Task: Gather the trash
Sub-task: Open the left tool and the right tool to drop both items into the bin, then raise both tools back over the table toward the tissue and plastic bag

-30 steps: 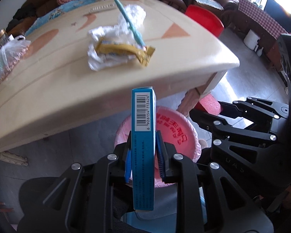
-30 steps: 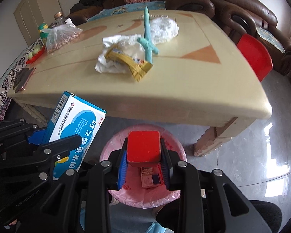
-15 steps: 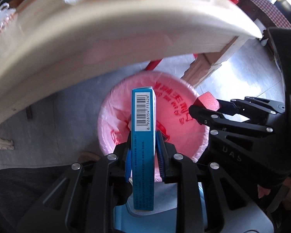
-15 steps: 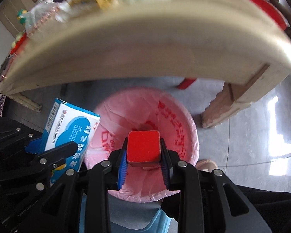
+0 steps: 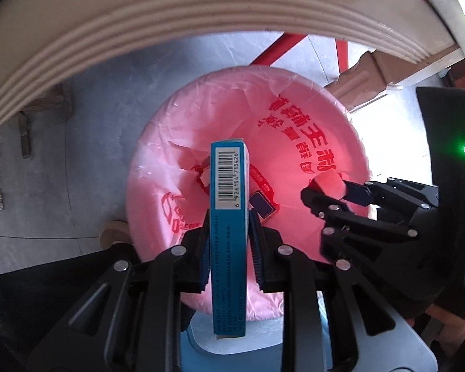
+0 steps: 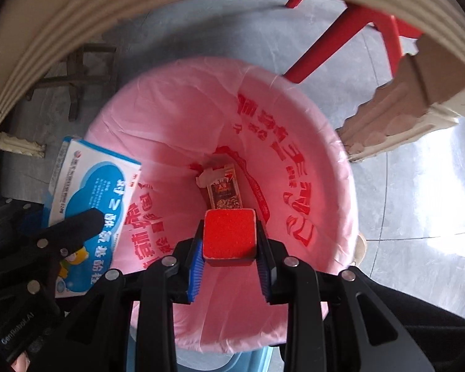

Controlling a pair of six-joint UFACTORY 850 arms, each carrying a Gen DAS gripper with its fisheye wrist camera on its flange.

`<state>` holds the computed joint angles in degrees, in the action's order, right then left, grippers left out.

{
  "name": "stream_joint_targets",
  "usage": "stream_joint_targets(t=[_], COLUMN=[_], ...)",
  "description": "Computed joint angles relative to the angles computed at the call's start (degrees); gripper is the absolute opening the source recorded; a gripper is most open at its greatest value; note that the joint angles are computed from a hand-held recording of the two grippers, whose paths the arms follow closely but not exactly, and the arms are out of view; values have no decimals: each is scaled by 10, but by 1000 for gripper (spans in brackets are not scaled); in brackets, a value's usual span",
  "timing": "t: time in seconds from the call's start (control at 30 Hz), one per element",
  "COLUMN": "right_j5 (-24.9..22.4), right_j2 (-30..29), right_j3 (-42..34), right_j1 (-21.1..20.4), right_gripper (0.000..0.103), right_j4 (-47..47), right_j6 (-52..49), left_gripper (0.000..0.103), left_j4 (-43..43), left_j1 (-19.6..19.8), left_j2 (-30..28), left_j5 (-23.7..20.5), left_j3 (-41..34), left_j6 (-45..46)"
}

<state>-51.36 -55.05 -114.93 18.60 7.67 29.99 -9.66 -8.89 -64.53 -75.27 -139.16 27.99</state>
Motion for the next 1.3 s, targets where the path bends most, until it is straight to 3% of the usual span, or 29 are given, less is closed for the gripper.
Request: stream_joint_targets(t=[0.27, 0.33, 0.4, 0.5, 0.57, 0.7, 1.3], right_j5=[-14, -5, -7, -1, 3, 5, 15], right_j2=[-20, -16, -17, -13, -10, -9, 11], right_j3=[-9, -1, -5, -3, -2, 3, 23], right_j1=[-4, -5, -3, -3, -5, -7, -12], right_gripper=[29, 31, 46, 61, 61, 61, 61], right_j4=[15, 14, 2, -13, -12, -8, -21], right_j6=[-8, -8, 0, 9, 9, 8, 30], left_gripper=[23, 24, 45, 47, 48, 48, 49], left_j4=[11, 15, 17, 16, 21, 24, 26], left_j1=[-5, -4, -4, -1, -1, 0, 4], left_j2=[-31, -57, -76, -71, -68, -114, -82], left_j5=[-24, -48, -66, -54, -47, -88, -59], left_j3=[-32, -77, -112, -109, -104, -186, -134], left_j6=[-12, -19, -27, -29, -33, -47, -52])
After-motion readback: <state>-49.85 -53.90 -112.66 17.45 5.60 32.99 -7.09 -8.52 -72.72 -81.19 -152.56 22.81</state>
